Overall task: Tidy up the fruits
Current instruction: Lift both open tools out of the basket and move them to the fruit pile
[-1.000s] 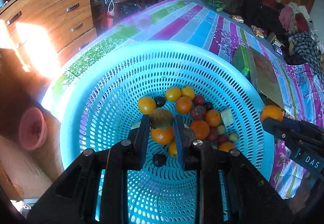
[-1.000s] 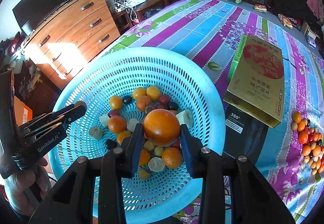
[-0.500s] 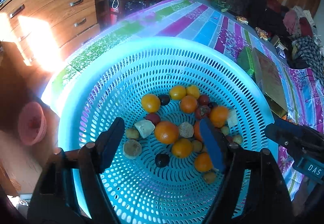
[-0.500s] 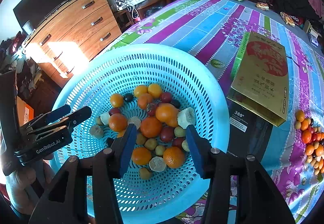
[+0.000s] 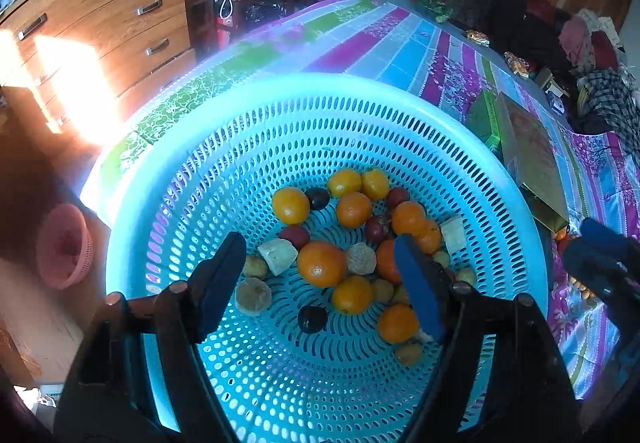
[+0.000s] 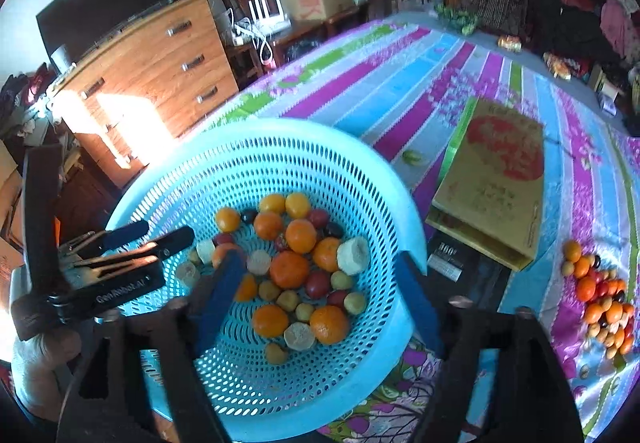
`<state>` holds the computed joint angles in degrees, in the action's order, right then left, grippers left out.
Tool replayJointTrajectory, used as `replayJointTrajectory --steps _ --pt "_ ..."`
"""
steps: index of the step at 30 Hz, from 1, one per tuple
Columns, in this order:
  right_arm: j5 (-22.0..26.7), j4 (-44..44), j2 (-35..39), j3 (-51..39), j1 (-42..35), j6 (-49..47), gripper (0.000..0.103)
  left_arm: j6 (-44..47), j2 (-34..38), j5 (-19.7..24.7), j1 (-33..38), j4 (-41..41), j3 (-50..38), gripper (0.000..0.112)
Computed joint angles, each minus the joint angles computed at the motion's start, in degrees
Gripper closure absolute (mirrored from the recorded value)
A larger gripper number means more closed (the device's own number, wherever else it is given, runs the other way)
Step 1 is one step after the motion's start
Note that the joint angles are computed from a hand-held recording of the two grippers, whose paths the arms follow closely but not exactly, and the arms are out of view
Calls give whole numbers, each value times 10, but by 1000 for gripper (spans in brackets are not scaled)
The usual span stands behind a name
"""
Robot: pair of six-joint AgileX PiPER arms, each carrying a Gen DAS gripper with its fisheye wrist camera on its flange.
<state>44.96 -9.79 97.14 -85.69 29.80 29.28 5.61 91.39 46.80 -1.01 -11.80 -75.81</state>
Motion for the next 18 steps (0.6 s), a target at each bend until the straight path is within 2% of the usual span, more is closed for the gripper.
replayJointTrajectory --steps 2,3,18 --pt "-8 -19 -11 6 3 11 11 7 1 11 -2 -10 -7 21" --pt "-9 -22 -15 7 2 11 11 8 0 11 -4 -12 -7 20" --pt "-30 39 -52 47 -26 -42 7 -67 -12 6 -51 51 -11 19"
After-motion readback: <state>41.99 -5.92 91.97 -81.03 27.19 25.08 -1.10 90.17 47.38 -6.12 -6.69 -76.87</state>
